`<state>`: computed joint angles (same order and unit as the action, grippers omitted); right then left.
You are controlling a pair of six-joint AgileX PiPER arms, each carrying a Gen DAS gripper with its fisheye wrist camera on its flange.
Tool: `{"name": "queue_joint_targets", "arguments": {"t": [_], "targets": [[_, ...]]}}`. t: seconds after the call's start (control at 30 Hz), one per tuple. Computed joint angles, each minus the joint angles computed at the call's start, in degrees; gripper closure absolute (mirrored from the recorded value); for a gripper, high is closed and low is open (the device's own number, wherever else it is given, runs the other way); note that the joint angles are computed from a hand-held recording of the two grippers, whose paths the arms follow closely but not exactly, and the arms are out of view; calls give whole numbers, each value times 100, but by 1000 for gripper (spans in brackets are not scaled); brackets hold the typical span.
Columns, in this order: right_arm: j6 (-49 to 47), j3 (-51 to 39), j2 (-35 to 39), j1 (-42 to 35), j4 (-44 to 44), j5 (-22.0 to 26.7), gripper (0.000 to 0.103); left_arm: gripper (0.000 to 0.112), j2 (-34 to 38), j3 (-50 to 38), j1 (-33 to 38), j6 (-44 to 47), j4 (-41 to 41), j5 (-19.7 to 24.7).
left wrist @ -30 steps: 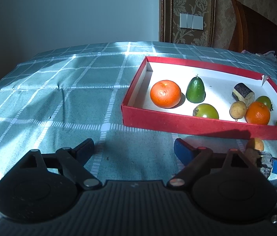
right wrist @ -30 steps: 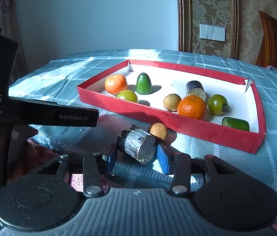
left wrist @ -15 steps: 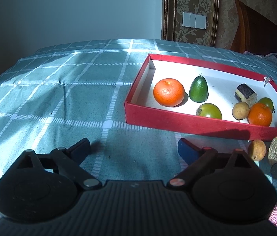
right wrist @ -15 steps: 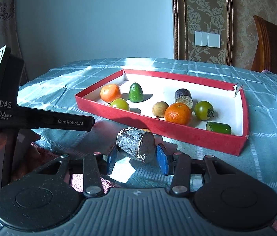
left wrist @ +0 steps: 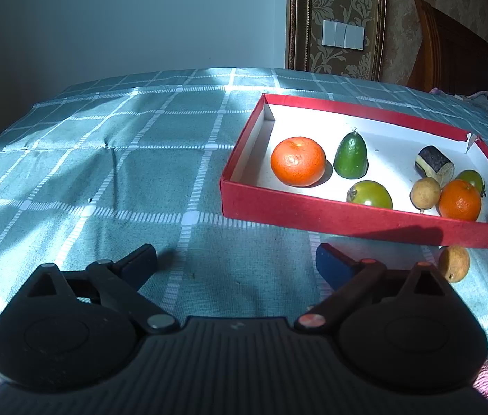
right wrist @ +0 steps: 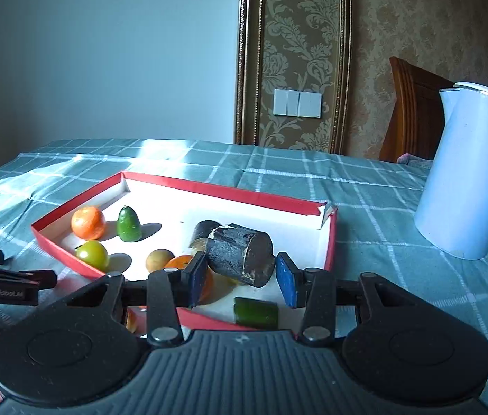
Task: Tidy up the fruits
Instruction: 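Lift the log piece with the right tool into the tray, then open the right tool and withdraw it from the tray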
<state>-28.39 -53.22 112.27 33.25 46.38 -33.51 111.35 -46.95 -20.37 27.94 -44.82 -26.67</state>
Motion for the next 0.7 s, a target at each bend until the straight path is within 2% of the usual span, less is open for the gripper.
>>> {"name": "queue_joint_targets", "arguments": {"t": [0.13,0.23,0.4,0.5,0.7], "targets": [[-449,-698,344,-429,346,514,60,14,-2,0,2,-4,4,5],[-1143,-1107,593,-502,902,581,60,14,0,1,6,-14,15,4],[-2312,-1868,1022,-698,2047,1119,60,14,10,4,13,-53,42,1],[-2882,-2187,1246,-758,2625,1275,60,14,12,2,14,-57,47,1],[-3512,-2540,1412,-733,3247,1303,60,13,21,-3,22,-76,59,4]]}}
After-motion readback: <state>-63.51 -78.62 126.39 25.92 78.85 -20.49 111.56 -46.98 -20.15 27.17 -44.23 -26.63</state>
